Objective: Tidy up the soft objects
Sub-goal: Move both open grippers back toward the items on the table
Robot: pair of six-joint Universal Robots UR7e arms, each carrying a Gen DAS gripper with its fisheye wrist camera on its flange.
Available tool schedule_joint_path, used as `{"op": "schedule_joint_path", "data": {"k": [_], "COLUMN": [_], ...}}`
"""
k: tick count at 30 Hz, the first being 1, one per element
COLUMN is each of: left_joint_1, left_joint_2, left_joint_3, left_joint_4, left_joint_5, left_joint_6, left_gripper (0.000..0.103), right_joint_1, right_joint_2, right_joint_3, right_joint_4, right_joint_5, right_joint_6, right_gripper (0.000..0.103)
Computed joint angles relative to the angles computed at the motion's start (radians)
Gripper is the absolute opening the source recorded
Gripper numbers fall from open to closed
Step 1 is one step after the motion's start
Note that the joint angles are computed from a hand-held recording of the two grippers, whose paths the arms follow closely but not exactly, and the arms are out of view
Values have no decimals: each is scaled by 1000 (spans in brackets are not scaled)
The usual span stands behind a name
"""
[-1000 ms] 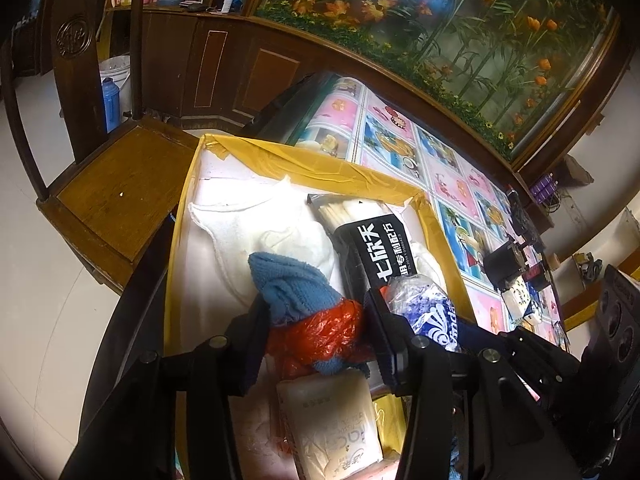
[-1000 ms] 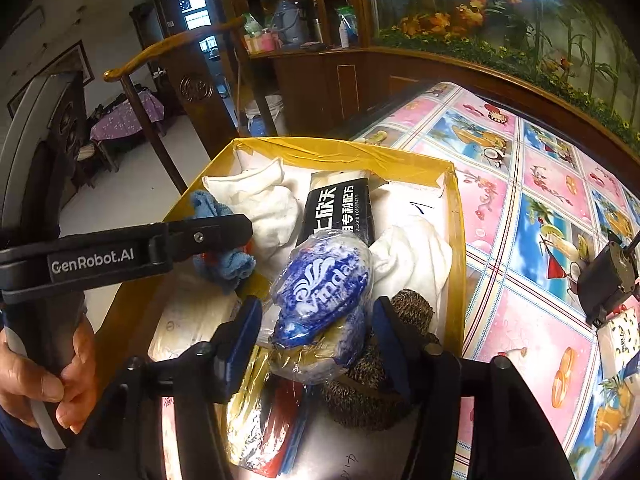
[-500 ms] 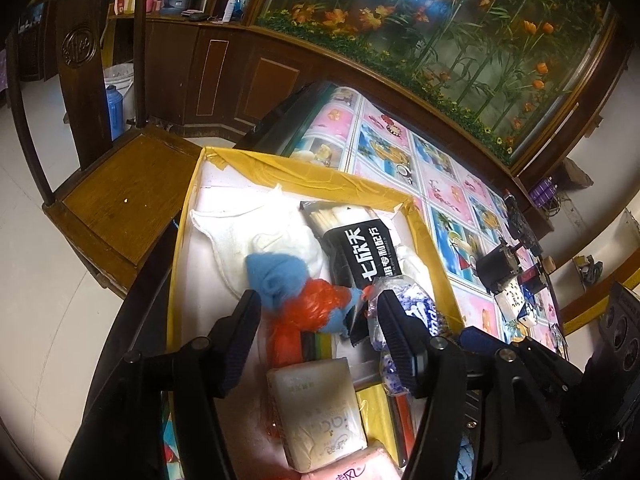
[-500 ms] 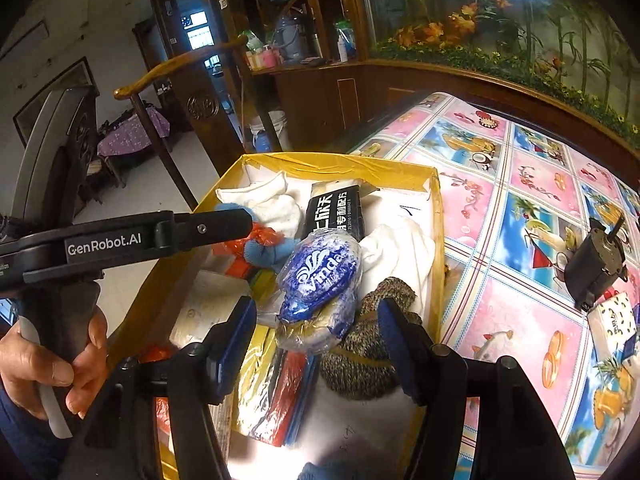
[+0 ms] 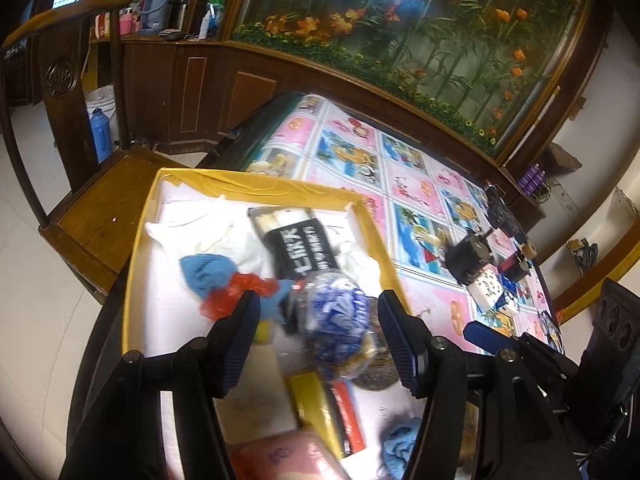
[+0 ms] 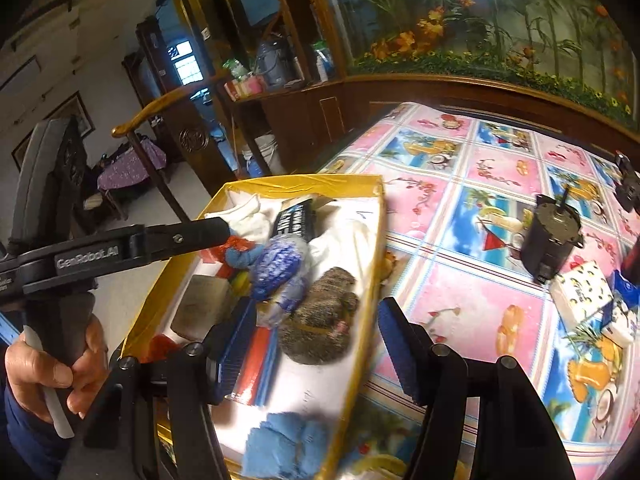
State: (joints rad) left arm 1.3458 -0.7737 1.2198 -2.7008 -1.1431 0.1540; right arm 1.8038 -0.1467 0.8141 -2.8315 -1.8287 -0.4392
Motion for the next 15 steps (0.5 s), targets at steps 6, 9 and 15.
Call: {"op": "schedule_joint_path", "data": {"k": [6, 9, 15], "left_joint_1": [-49, -81, -149], "left_joint_2": [4, 6, 63], "left_joint_3": [57, 116, 248], "left_joint_4": [-36, -103, -323], "left_joint_5": [-12, -23, -42], "left_joint_6": [10, 26, 64], "left_gripper": [60, 60, 67], "right_joint_1": [-37, -64, -138], "right_joint_2": [-83, -127, -214], "right_joint_3": [126, 195, 302], "right_joint_4": [-113, -208, -349], "right_joint_5": [3, -10, -48], "right_joint_6": [18, 17, 118], "right_gripper": [68, 68, 68]}}
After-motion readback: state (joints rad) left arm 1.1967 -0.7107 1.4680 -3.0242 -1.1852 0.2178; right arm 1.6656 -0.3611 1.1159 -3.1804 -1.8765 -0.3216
